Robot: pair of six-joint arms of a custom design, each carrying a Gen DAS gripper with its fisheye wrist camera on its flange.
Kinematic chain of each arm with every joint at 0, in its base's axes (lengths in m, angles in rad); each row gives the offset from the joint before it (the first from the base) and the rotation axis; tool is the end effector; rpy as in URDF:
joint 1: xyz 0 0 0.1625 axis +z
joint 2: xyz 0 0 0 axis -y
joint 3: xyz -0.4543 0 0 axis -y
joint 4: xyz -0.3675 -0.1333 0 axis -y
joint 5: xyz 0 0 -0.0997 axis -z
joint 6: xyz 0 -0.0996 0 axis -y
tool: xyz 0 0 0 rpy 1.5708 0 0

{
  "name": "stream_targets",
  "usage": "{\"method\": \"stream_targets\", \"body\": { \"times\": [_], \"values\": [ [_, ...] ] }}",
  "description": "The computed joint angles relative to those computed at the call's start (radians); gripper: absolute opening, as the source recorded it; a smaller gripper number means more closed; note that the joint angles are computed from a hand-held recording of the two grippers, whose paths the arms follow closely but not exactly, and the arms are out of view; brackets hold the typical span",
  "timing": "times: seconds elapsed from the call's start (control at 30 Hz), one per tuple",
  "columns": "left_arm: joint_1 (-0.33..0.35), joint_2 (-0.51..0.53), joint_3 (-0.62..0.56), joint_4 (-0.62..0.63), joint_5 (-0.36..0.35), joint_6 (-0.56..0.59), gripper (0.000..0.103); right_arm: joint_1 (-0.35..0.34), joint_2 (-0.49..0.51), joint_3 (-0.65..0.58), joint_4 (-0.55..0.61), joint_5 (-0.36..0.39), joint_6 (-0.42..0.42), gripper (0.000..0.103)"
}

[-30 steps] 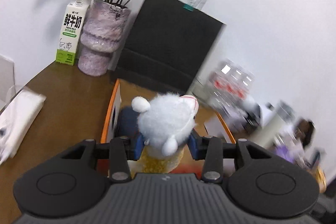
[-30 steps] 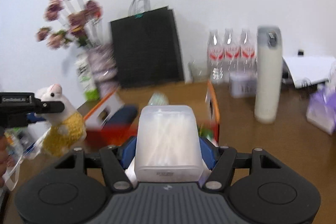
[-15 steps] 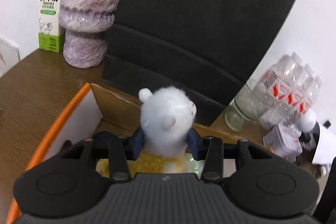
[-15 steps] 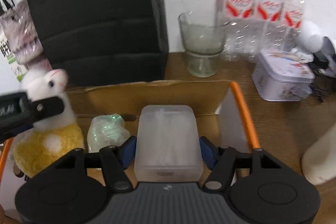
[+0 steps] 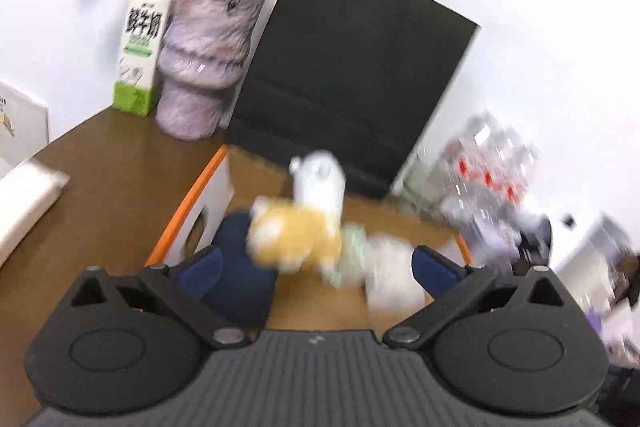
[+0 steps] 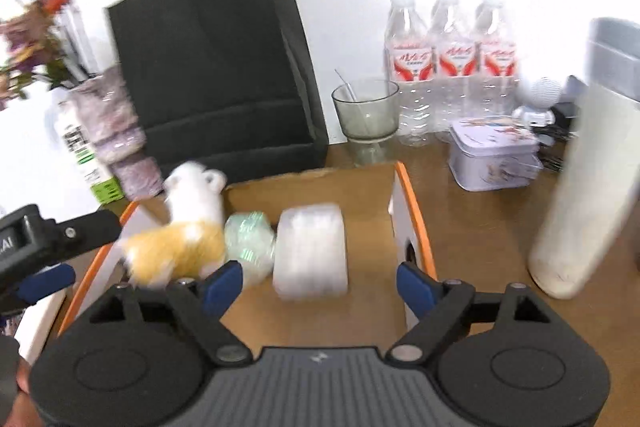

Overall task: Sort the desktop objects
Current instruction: 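Carry the plush and plastic box into the red box and open both tools, then move both tools back over the lids and cable on the table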

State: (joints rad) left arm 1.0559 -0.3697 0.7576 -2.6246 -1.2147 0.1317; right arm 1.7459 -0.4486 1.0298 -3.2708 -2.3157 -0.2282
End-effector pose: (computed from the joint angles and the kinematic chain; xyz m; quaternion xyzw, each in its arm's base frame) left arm -0.2969 -0.8659 0.1758 0.2406 0.9003 -0.3477 0.1031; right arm 0.2087 -0.8018 0.2155 -0.0311 -0.8121 0.4859 0.3214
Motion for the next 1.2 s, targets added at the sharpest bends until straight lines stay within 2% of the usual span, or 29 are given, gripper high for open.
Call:
{"method": "stream_targets", "body": {
  "times": [0.07,0.13,0.23,0.33,0.4,0.47,0.53,0.63,0.73,0.8,0.93,1.2],
  "values": [
    [0.009,-0.104,0.190,-0.066,-0.042,0.044,0.103,0.020,-0.040,0.139,-0.097,-0.001,-0.003,0.087],
    [0.020,-0.177,0.327,-0.122,-0.074,0.133,0.103,0.036,-0.060,0.248,-0.178,-0.002,-0.008,0.088],
    [0.031,-0.260,0.508,-0.210,-0.051,0.269,0.103,0.058,-0.068,0.379,-0.273,-0.006,0.007,0.088],
    [0.055,-0.332,0.663,-0.280,-0.057,0.325,0.103,0.077,-0.045,0.472,-0.373,-0.026,0.006,0.088],
    [0.065,-0.361,0.738,-0.316,-0.038,0.376,0.103,0.090,-0.014,0.510,-0.449,-0.056,-0.047,0.088],
    [0.062,-0.380,0.806,-0.367,0.025,0.430,0.103,0.105,0.012,0.544,-0.505,-0.096,-0.101,0.088],
    [0.064,-0.398,0.852,-0.391,0.031,0.472,0.103,0.114,0.018,0.586,-0.536,-0.107,-0.108,0.088],
    [0.067,-0.413,0.881,-0.404,0.006,0.524,0.103,0.115,0.013,0.644,-0.581,-0.069,-0.100,0.088],
    [0.070,-0.407,0.851,-0.324,0.000,0.514,0.103,0.117,0.021,0.644,-0.631,-0.069,-0.116,0.091],
    [0.074,-0.403,0.838,-0.306,-0.003,0.493,0.103,0.115,0.017,0.643,-0.597,-0.076,-0.083,0.092],
    [0.071,-0.407,0.855,-0.328,0.009,0.494,0.103,0.114,0.017,0.645,-0.593,-0.075,-0.076,0.098],
    [0.073,-0.410,0.856,-0.326,0.007,0.494,0.103,0.113,0.017,0.639,-0.586,-0.084,-0.074,0.099]
  ]
}}
